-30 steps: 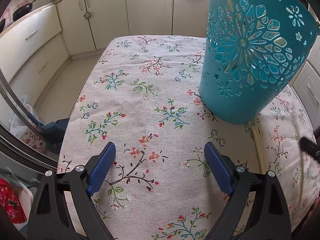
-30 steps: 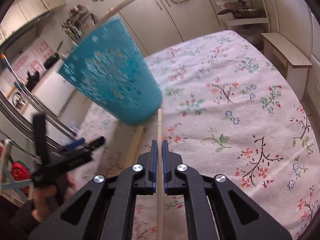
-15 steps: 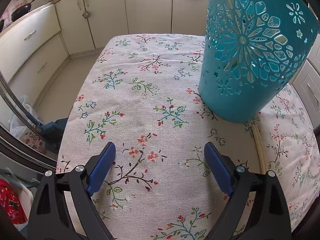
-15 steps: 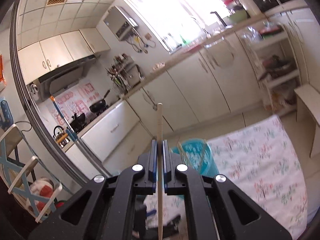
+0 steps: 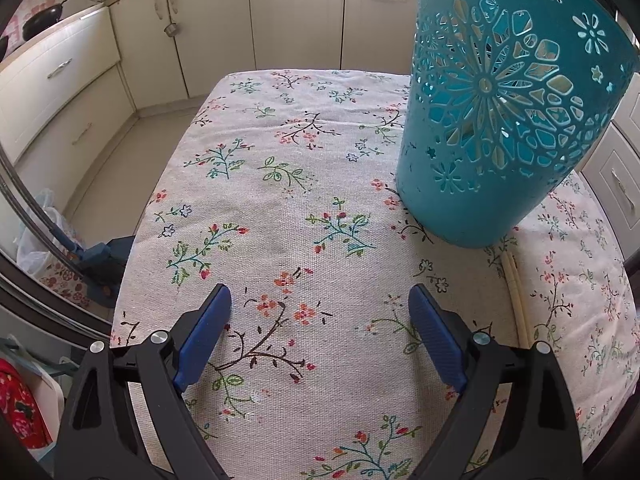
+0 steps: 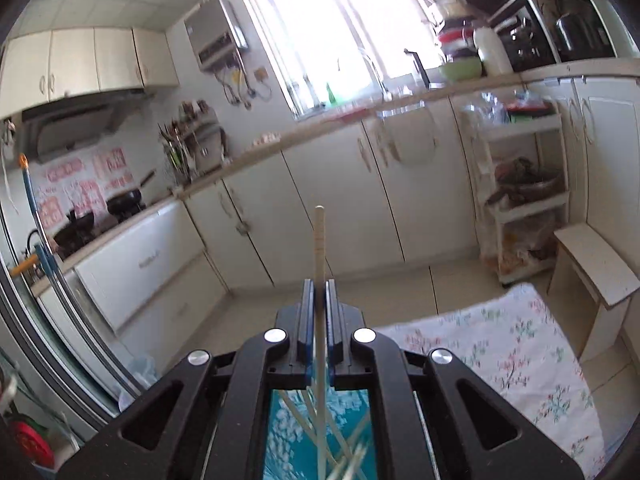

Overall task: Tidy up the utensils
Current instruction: 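Lift the chopstick with the right gripper and release it into the cup, then lower the right gripper and close it on a loose chopstick beside the cup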

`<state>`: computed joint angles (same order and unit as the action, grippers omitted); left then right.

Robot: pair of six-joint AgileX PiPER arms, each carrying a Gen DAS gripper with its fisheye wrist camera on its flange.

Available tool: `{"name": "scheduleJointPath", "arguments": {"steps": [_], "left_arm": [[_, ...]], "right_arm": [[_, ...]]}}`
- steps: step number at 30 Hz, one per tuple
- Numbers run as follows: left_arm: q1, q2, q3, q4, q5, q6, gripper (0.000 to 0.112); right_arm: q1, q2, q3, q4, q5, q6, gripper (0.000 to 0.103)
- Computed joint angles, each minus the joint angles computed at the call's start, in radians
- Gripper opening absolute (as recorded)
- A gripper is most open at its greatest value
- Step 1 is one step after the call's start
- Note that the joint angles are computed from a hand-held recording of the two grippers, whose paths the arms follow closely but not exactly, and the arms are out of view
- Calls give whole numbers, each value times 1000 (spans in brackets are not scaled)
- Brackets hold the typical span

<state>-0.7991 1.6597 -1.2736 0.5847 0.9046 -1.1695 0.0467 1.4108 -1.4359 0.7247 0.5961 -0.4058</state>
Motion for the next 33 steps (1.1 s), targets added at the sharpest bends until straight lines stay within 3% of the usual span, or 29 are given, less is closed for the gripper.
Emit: {"name": "scheduleJointPath", "arguments": {"steps": [6,11,13,16,19,23,27,33], "left_arm": [[-1,0,0,1,1,-1,86],[0,2,-2,-1,4,-5,86],[0,2,-2,0,5,-8,86],[1,3,-3,0,7,-8,86],[-1,5,-6,2,12,-10,86],[-2,7,-9,2,14,-12,86],[-1,6,-7,4,11,-16,86],[-1,2,-1,6,6,-19,86]], "right_arm": [[-39,-62,101,46,37,-92,15],[-152,-142,115,134,137,-170,21],[-213,-193,149,179,173,-203,33],[-310,-275,246,225,254,-253,34],[-331,-341,370,168,321,-274,34],[-212,-320,491,4,319,-204,32],[-66,-249,531,-142,224,-92,26],[9,-190,533,-269,165,22,21]]}}
